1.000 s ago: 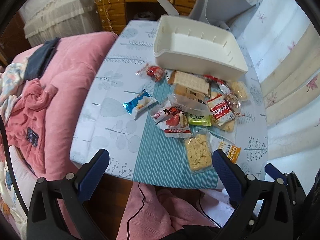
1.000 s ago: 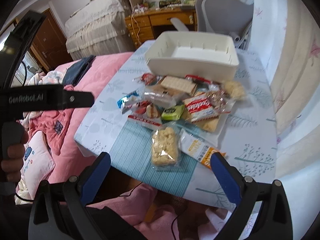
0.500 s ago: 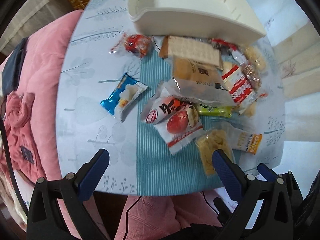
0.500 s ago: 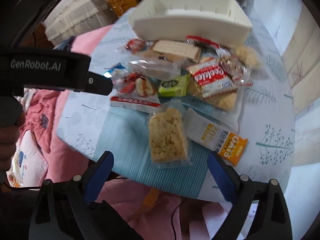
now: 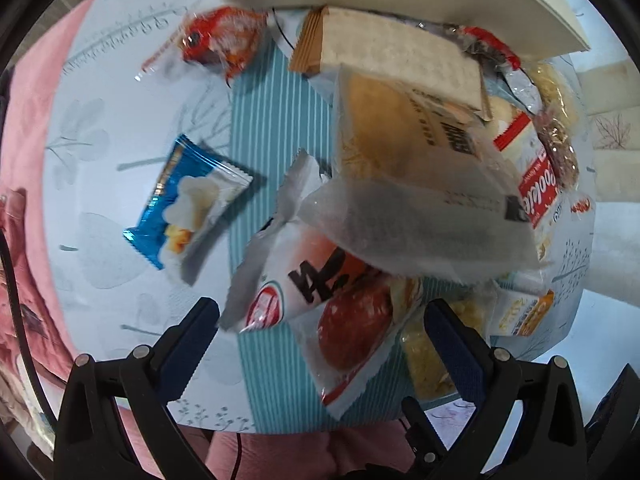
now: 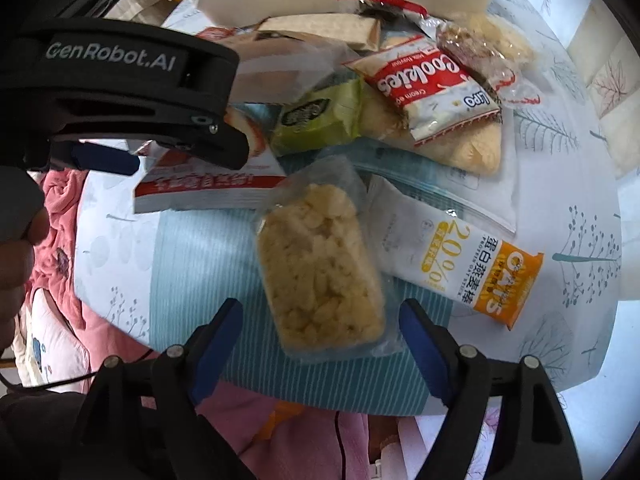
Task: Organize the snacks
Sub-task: 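Grasp the red-white bread bag with left tool while right grasps the crisp bag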
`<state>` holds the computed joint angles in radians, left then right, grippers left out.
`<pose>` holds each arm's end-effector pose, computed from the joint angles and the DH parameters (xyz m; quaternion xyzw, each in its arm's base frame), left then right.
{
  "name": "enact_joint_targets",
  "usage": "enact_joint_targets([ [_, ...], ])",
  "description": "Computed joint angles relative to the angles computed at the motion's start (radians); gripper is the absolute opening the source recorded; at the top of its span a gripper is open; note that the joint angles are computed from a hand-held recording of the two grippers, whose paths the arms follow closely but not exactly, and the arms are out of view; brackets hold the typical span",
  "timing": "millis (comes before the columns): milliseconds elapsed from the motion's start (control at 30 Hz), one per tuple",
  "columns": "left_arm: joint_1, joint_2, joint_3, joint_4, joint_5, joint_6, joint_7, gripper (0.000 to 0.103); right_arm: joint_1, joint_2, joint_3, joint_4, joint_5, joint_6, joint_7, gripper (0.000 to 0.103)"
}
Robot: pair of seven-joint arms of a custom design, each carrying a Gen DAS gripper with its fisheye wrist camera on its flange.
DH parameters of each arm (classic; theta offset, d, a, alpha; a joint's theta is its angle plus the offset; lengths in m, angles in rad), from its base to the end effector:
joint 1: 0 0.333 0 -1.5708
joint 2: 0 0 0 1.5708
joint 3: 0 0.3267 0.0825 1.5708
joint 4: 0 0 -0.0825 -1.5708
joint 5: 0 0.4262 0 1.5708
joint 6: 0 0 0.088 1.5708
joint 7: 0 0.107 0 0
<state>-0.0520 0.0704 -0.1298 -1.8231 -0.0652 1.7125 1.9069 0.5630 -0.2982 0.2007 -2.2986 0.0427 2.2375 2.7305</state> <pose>0.5922 -0.1135 0.4757 0.5063 -0.8569 -0.0310 0.0920 0.3691 0.3610 0.4805 -0.5403 0.8334 0.0091 0.1159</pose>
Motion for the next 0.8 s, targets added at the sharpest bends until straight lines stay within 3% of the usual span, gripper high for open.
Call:
enact_joint_targets([
  [200,0.002,0.037,0.001,0.009,-0.041,-0.007,0.0,0.082,0.002,0.027,-0.006,0.008,0.032,-0.004,-0.014,0.074],
  [667,0.026,0.099,0.014,0.063,-0.066,-0.075,0.042,0.064,-0.007,0.099,-0.011,0.095,0.082,-0.08,-0.036,0.065],
  [800,0.035,0.095,0.022,0.088,-0.041,-0.123,0.047,0.063,-0.011,0.088,-0.014,0.087,0.136,-0.043,0.009,0.064],
])
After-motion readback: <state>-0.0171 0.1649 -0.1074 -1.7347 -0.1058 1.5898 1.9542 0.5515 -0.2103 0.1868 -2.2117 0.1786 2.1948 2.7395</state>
